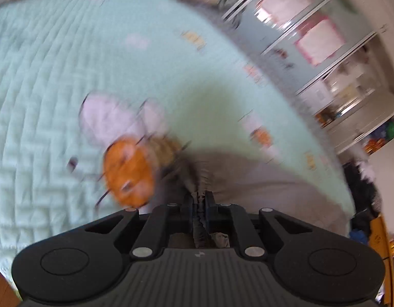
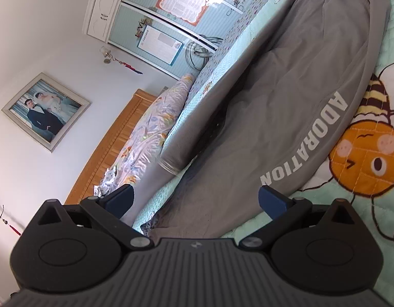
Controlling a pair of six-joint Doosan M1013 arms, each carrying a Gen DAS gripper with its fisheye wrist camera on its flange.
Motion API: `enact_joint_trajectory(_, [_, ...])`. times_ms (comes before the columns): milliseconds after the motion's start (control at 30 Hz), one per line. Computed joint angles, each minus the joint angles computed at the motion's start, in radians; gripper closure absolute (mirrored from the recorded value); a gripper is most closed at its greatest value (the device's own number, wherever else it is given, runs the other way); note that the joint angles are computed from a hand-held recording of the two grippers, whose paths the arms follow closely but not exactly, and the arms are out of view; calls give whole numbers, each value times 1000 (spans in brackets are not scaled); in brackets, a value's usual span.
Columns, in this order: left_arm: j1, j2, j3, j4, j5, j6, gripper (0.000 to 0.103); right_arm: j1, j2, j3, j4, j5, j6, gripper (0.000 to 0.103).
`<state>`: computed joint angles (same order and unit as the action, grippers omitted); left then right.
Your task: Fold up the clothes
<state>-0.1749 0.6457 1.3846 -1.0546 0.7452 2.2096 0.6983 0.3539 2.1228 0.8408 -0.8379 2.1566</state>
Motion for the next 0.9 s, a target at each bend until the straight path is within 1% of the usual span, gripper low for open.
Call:
enact_joint_trajectory(100, [8,9,22,-56,4,40,94,-3,-5,-7,6,23,-24,0])
enact_joint_trajectory(200, [7,7,20,-67,1,50,94,-7,-9,-8,10,27,-37,0])
enact_joint_trajectory(267, [8,-2,18,-91,24,68,94,-8,-9,-10,10,26,-39,0])
enact_joint_trajectory(367, [15,-37,39,-142,73,106,94,-8,-9,-13,20,38,-59,0])
enact_joint_trajectory(400, [17,-50,47,-138,74,122,93,-8,-9,-11,21,35,-59,0])
enact_joint_trajectory(467, [22,-68,58,-103,61,123,93,-7,-8,-7,18,26,-50,0])
enact_joint_trajectory(500, [24,-66,55,-69,54,97,93,-7,-6,-7,17,23,-44,0])
enact_joint_trajectory(533, [23,-64,53,-12,23,46,93,-7,-4,-7,16,22,-39,0])
enact_joint_trajectory(567, [24,-57,48,37,0,-7,97,-7,-2,-8,11,23,-32,0])
enact_joint_trajectory(667, [30,-21,17,105,-9,-81,97,-9,5,-11,-12,32,-17,0])
enact_joint_trajectory(700, [31,-18,15,104,-14,-87,97,-9,5,-14,-14,42,-25,0])
enact_joint_trajectory(767, [33,-29,33,42,-30,-31,97,-7,0,-15,-13,49,-48,0])
enact_joint_trajectory(833, [29,-50,58,-54,-26,80,92,-5,-6,-10,-17,42,-59,0])
enact_joint_trajectory(900, [21,-71,80,-150,-6,200,81,-6,-9,-3,-13,25,-60,0])
